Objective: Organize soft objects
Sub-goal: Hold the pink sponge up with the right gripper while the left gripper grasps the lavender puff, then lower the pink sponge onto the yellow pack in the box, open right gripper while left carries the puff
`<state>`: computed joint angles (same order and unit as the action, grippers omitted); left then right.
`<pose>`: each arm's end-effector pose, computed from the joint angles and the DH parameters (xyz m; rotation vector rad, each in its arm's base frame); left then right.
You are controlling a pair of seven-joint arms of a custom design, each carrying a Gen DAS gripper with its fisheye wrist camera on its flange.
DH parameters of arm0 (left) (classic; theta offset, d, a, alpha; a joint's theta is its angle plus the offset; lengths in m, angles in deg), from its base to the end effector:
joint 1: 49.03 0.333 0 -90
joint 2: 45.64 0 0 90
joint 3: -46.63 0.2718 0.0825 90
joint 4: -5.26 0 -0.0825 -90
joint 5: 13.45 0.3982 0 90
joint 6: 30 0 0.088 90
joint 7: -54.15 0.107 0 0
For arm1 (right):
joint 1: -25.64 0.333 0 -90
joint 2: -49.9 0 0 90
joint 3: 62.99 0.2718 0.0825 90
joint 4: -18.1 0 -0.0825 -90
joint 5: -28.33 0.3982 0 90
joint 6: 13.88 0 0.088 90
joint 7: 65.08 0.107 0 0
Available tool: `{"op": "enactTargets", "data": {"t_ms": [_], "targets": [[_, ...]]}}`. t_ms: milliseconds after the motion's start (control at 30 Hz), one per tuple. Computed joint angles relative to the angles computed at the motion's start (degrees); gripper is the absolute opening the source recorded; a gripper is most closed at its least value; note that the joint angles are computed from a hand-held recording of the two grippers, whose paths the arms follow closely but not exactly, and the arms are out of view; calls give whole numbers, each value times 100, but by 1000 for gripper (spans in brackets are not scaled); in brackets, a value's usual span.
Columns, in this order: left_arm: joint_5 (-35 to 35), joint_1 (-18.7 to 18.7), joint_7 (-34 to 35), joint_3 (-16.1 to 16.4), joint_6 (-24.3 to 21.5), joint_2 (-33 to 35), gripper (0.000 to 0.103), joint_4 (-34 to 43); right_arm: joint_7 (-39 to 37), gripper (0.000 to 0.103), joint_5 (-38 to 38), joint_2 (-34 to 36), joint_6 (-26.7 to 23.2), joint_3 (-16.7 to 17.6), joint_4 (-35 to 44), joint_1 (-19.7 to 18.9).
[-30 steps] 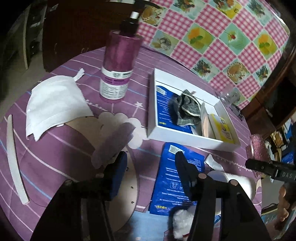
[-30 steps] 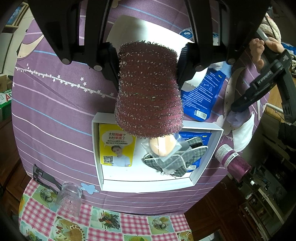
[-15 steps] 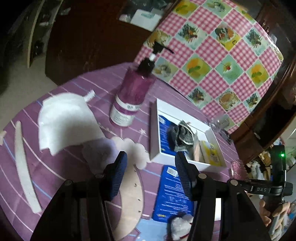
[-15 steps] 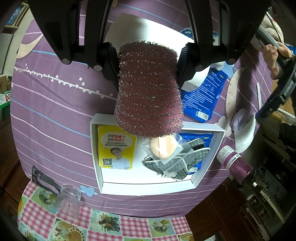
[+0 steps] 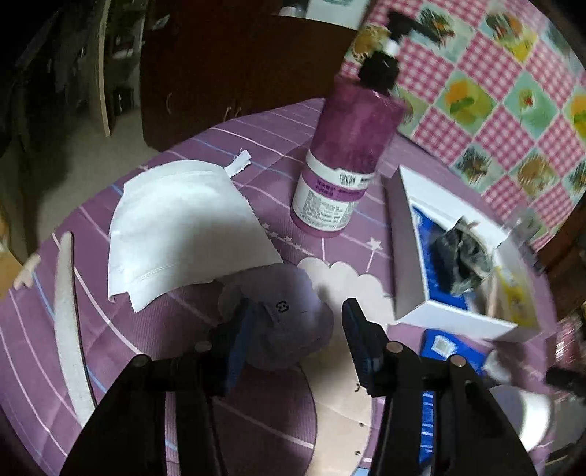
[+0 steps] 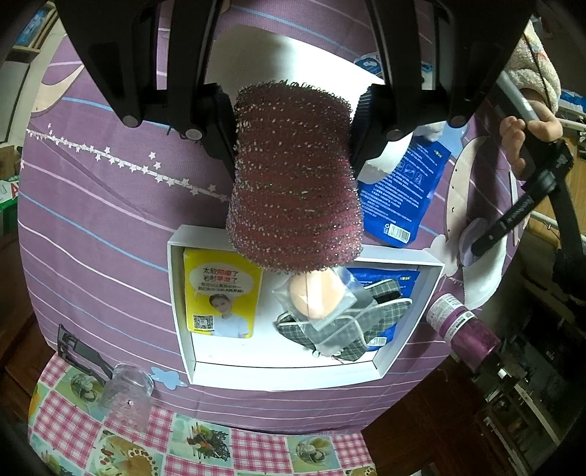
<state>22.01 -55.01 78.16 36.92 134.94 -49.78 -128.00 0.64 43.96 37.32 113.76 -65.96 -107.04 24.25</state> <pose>0.5214 -0.1812 0.3783 -2.1462 1.5424 -0.7796 0.5330 -0.0330 0.4602 -2.1695 1.7582 -0.1374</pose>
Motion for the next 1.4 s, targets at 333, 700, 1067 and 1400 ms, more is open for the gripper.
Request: {"op": "enactTargets", "data": {"t_ms": [333,700,1067,1400], "targets": [[1315,-350,-500,-172,-1758,463,33,750,13,54,18,32,-10,-17,32,-14],[981,-183,-891,-94,-1190,-118,15,215,-141,54,240,30,-100,-74,67,-16],[1300,-314,-691,-467,-1077,-537,15,502,-182,54,578,-1,72,-137,91,-79],[563,-616,766,-332,-812,627,16,2096,349,56,1114,873,348,-184,1182,-50]]}}
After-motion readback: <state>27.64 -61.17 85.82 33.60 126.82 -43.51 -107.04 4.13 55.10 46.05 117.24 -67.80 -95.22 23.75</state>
